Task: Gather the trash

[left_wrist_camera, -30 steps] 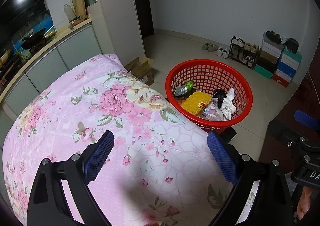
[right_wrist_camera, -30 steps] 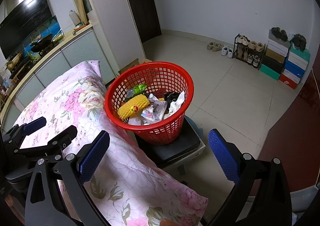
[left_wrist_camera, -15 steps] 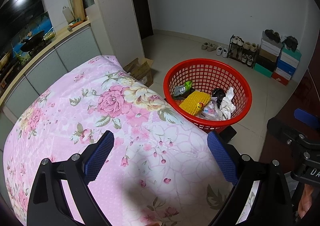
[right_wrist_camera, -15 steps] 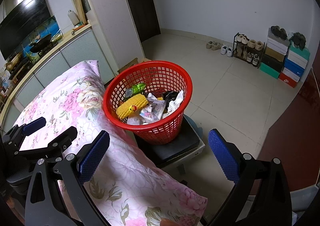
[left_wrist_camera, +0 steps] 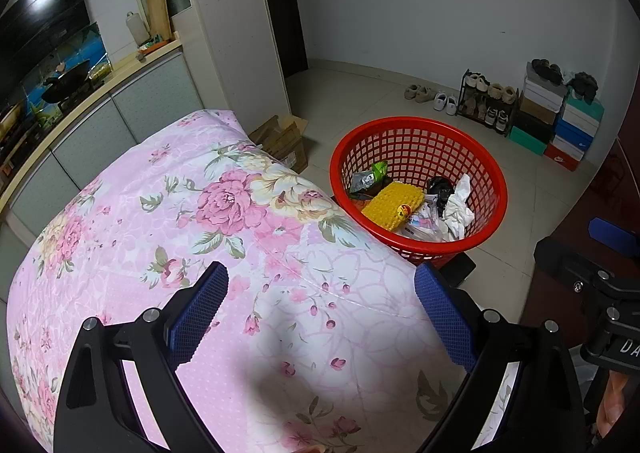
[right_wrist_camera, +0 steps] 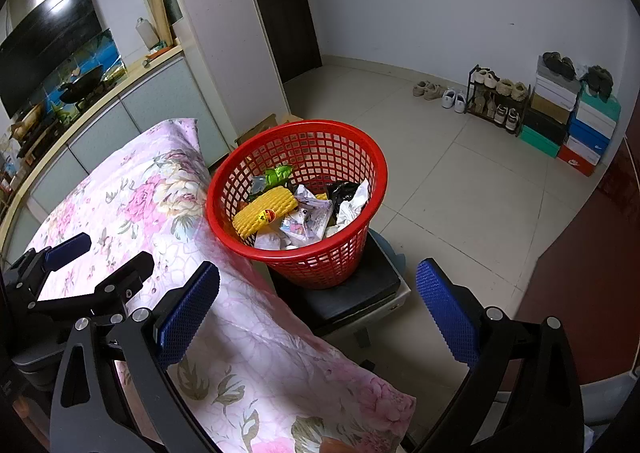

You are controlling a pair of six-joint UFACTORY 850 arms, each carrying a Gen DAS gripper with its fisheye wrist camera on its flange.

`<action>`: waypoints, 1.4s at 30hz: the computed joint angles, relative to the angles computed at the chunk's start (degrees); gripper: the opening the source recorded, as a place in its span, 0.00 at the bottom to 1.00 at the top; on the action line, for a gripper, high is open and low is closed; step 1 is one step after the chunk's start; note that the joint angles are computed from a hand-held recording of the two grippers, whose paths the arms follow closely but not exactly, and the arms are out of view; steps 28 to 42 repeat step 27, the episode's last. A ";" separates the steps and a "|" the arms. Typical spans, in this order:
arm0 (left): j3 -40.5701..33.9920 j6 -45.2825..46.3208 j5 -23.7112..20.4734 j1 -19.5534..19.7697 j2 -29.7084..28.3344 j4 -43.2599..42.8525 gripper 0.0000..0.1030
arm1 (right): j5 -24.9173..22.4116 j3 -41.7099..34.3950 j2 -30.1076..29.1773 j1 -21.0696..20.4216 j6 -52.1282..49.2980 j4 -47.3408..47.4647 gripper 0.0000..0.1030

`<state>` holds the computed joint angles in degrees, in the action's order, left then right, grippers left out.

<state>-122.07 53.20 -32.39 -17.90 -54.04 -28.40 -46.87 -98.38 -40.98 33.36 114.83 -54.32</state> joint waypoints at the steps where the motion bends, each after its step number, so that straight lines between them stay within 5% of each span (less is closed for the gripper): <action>1: -0.08 -0.03 -0.09 0.00 -0.04 0.02 0.88 | 0.01 -0.09 -0.03 -0.03 -0.06 0.05 0.93; 11: -0.12 0.32 -0.20 0.04 -0.06 -0.52 0.88 | 0.06 -0.05 -0.01 -0.08 -0.25 0.30 0.93; 18: 1.73 7.01 -0.49 1.28 1.13 -9.05 0.88 | -0.19 0.10 -0.04 -0.03 -0.38 0.75 0.93; 24: -1.31 -0.02 -3.07 3.04 -0.05 -5.25 0.88 | -0.34 -3.00 -1.60 -0.04 -3.19 0.97 0.93; 27: -1.28 -6.46 -0.65 5.12 0.03 -1.51 0.89 | 0.19 -8.93 -5.03 -0.05 -8.63 2.07 0.93; 42: -1.28 -6.46 -0.65 5.12 0.03 -1.51 0.89 | 0.19 -8.93 -5.03 -0.05 -8.63 2.07 0.93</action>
